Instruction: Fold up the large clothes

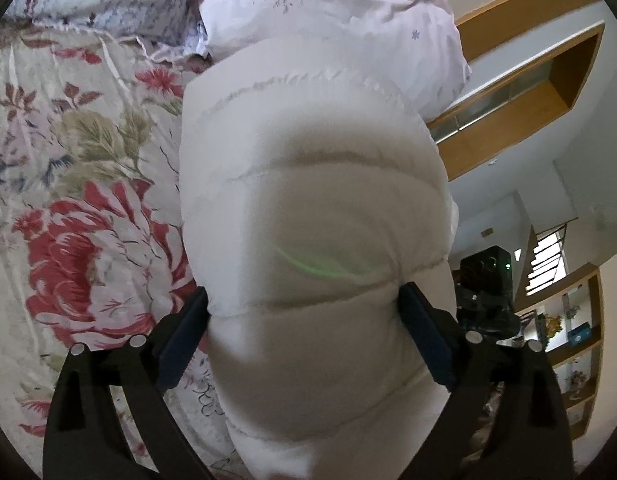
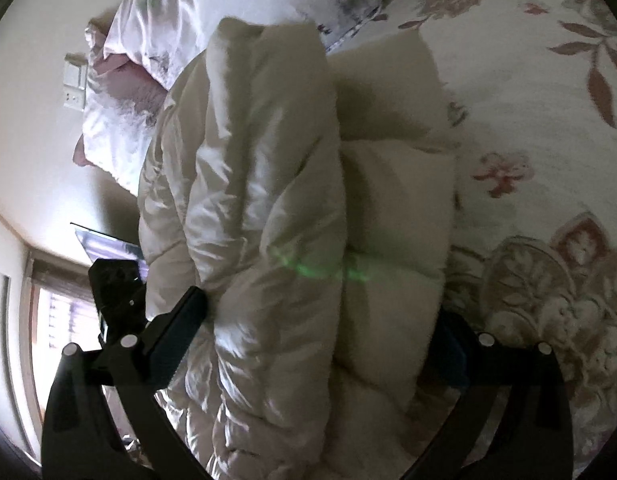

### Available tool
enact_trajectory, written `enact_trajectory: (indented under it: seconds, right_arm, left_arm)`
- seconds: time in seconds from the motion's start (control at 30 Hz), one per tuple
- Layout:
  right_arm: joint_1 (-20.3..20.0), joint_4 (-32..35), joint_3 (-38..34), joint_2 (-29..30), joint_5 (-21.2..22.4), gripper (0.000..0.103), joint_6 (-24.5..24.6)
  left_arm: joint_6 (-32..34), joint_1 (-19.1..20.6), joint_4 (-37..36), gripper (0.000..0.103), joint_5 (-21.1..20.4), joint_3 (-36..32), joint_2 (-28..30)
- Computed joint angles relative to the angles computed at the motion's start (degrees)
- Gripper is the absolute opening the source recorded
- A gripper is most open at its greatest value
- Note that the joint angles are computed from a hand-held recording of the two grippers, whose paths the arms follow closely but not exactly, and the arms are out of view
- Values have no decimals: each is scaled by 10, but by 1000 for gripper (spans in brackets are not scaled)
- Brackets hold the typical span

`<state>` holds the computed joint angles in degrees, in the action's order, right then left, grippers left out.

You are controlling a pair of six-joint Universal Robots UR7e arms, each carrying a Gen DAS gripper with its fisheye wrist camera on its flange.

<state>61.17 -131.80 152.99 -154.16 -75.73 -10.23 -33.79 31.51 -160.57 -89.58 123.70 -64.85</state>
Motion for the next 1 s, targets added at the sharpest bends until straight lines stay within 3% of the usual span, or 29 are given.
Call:
enact_trajectory:
  seconds: [0.17, 0.33, 0.4, 0.47, 0.53, 0.67, 0.8, 1.0]
  right_arm:
    - [59, -49, -6, 73, -30, 101, 14]
    - [101, -84, -8, 124, -49, 100, 23]
    - [100, -80, -7, 129, -35, 90, 19]
    - [77, -56, -4, 112, 6, 67, 3]
    - [67, -45, 0, 99, 35, 52, -8]
    - [150, -109, 2, 133, -12, 37, 23]
    - [247, -201, -8, 213, -63, 32, 62]
    - [341, -335, -42, 362, -101, 31, 77]
  left_arm:
    - [-12, 17, -25, 95, -40, 5, 11]
    - [-15, 15, -32, 94, -44, 10, 10]
    - [-17, 11, -34, 90, -39, 14, 7]
    - [-17, 6, -35, 83, -33, 15, 3]
    - [-15, 1, -36, 73, -25, 20, -6]
    - [-5, -7, -41, 63, -13, 31, -29]
    - [4, -11, -39, 60, 8, 36, -56]
    - [16, -8, -28, 60, 61, 36, -102]
